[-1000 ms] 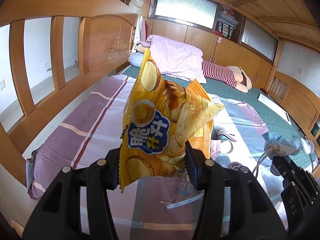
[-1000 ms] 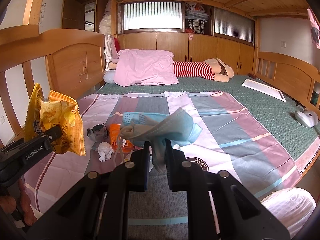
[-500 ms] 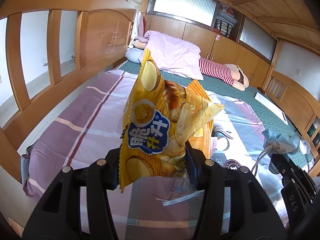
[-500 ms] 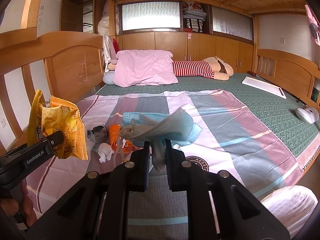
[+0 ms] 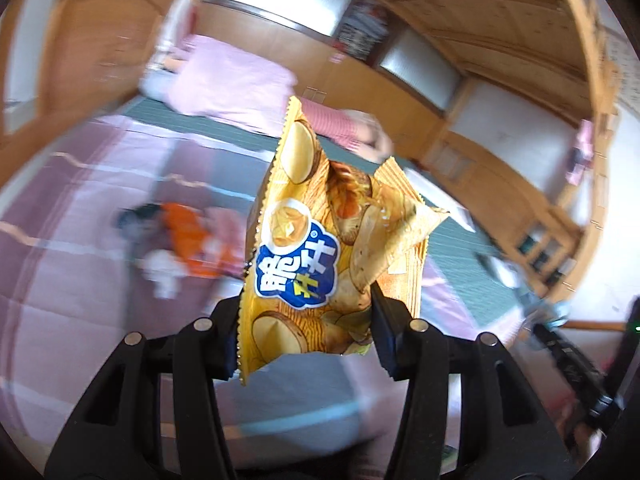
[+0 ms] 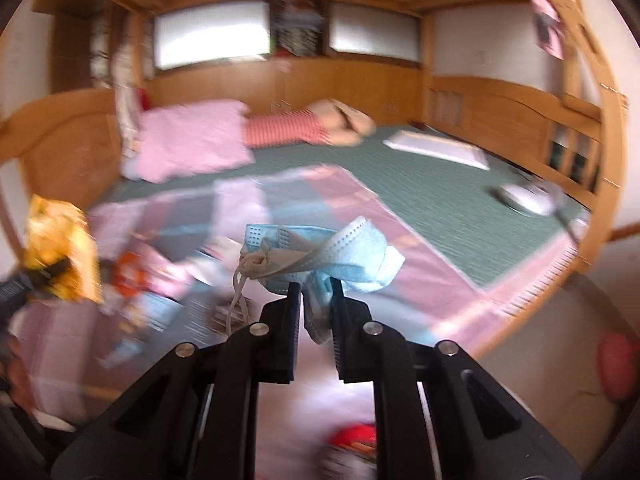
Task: Collect trash
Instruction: 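Carry the chip bag and mask to the white bag and release both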
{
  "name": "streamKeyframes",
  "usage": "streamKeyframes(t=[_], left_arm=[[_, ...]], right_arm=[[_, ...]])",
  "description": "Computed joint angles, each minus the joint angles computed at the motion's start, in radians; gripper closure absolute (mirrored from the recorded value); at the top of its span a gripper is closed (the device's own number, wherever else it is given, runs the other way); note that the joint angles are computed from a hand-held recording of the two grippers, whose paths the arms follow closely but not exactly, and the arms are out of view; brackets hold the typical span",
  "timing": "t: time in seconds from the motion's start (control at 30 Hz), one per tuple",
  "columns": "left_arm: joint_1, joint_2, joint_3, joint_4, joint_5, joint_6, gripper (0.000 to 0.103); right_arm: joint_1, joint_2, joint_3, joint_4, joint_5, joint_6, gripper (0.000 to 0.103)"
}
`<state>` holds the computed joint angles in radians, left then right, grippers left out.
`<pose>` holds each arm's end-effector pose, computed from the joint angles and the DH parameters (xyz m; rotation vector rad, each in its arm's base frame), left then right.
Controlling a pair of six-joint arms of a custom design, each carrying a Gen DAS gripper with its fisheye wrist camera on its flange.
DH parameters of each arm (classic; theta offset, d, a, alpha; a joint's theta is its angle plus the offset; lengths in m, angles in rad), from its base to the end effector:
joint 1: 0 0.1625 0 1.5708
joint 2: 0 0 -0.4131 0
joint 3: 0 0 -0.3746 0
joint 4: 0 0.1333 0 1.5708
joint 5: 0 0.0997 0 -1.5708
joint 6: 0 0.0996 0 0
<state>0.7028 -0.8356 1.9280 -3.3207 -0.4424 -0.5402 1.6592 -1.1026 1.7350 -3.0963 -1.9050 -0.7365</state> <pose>-0.2788 -0.5288 0.1635 -0.1108 2.2733 -1.4898 0.1554 -0.6131 0.3284 0.7803 -2.2644 0.9554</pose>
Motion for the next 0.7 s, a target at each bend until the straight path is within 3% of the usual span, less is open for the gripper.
streamKeyframes(t=[0.13, 0.17, 0.23, 0.27, 0.3, 0.33, 0.37, 0.47, 0.57, 0.7], left_arm=[[0.026, 0.055, -0.069, -0.030, -0.225, 0.111, 0.051], [0.034, 0.073, -0.092, -0.011, -0.285, 0.126, 0.051], [0.040, 0.116, -0.137, 0.033, -0.366, 0.144, 0.051], [0.046, 0.138, -0.165, 0.071, -0.414, 0.156, 0.051], [0.049, 0.154, -0.186, 0.102, -0.452, 0.166, 0.051], [0.052, 0.177, -0.214, 0.142, -0.502, 0.183, 0.051], [0.054, 0.199, -0.240, 0.186, -0.548, 0.203, 0.050], [0.055, 0.247, -0.308, 0.319, -0.677, 0.264, 0.045], [0.067, 0.272, -0.357, 0.437, -0.811, 0.330, 0.016], [0.075, 0.265, -0.358, 0.441, -0.785, 0.303, 0.013]], right_arm=[[-0.066, -0.044, -0.043, 0.200, -0.089, 0.088, 0.088], [-0.086, -0.058, -0.053, 0.300, -0.103, 0.124, 0.086], [-0.124, -0.086, -0.062, 0.456, -0.072, 0.169, 0.073], [-0.134, -0.099, -0.054, 0.473, -0.057, 0.187, 0.061], [-0.143, -0.116, -0.040, 0.448, -0.053, 0.197, 0.049], [-0.149, -0.123, -0.024, 0.382, -0.051, 0.191, 0.045], [-0.156, -0.137, -0.003, 0.283, -0.042, 0.189, 0.041], [-0.169, -0.156, 0.020, 0.127, -0.015, 0.218, 0.034], [-0.171, -0.158, 0.003, 0.063, -0.016, 0.233, 0.029], [-0.166, -0.153, 0.002, 0.042, 0.001, 0.212, 0.029]])
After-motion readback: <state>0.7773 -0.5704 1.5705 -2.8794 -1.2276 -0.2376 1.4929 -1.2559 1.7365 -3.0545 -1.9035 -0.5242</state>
